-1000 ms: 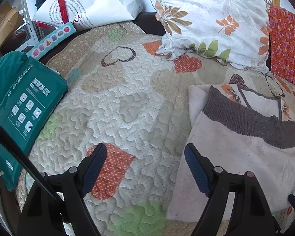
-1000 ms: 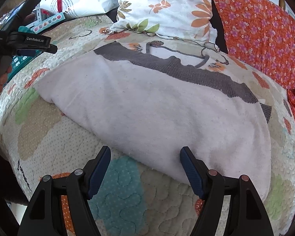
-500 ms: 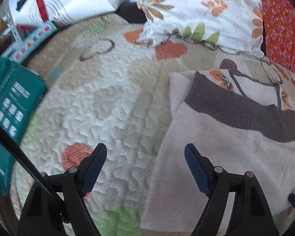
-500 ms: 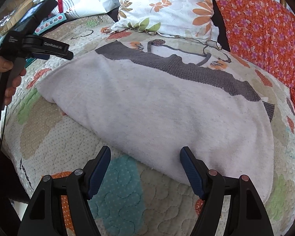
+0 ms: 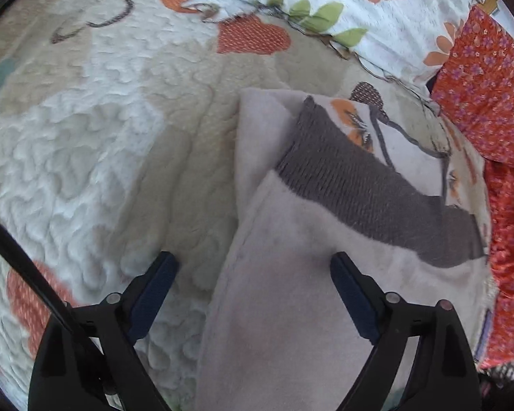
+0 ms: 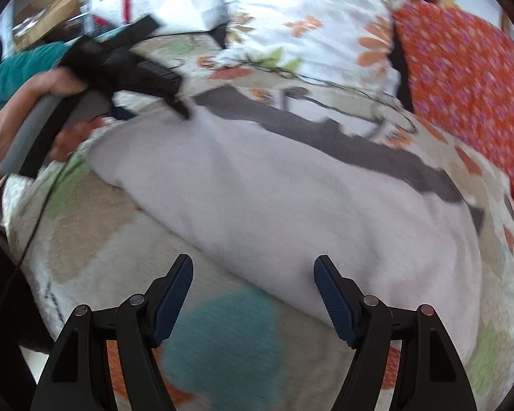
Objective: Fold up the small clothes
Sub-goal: 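Grasp the edge of the folded pink cardigan with the right gripper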
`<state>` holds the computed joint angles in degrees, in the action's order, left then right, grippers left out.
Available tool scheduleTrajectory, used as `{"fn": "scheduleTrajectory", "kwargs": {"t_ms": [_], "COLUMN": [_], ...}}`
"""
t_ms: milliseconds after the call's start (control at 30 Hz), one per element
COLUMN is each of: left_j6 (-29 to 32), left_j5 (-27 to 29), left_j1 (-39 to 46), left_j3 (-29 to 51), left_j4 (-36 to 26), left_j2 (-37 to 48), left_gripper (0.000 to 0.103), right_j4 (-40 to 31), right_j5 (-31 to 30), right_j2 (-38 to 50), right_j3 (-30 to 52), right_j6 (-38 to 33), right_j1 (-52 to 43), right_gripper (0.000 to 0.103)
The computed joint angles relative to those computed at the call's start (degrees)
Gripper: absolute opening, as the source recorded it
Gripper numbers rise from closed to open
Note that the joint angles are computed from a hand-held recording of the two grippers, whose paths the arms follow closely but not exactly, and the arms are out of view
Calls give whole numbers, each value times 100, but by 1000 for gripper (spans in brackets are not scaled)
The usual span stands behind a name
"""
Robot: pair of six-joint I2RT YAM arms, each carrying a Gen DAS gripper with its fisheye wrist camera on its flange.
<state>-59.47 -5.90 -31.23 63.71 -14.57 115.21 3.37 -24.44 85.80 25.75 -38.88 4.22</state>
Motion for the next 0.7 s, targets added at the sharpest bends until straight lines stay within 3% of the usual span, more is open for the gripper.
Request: {"fn": "scheduleTrajectory", "kwargs": {"t_ms": [67,200,333,467,500,533,600,700], "left_j6": [-134,-1058,-1465,-1727,-1843,-1809,-1858,-1888], "left_j5": [228,401,-255,-925,-1092,-1106,-1148,-1193], "left_j1": [194,525,594,593,567,652,664,606], "left_j3": [-281,-1514,-2336,-2684,-2771,-2900,-3016,-3029], "left_j4": [275,1043,639,-41,-184,-210,-201,-167], "left_j2": [-222,-1198,-2412,-3252,-3469,-3681,-3911,-4034], "left_gripper": [90,90,90,90,90,90,90,90], "right_j4": [282,857,1661,2285,2196,2007,1472,670], "right_j5": [245,825,1834,3128,3320,3421,3321,2487], "right_j2": [-153,145,992,1931,2102,2213,2310,1829], "right_j3": [-160,-77,203,728,952,1152,1531,1740], "right_j6": [240,918,1286,1598,1706,1836,2088,2286], "right_j1": [527,1898,3287,4326,4450,4509,4417,3768], "right_gripper": [77,77,75,59,44,35,20,16]}}
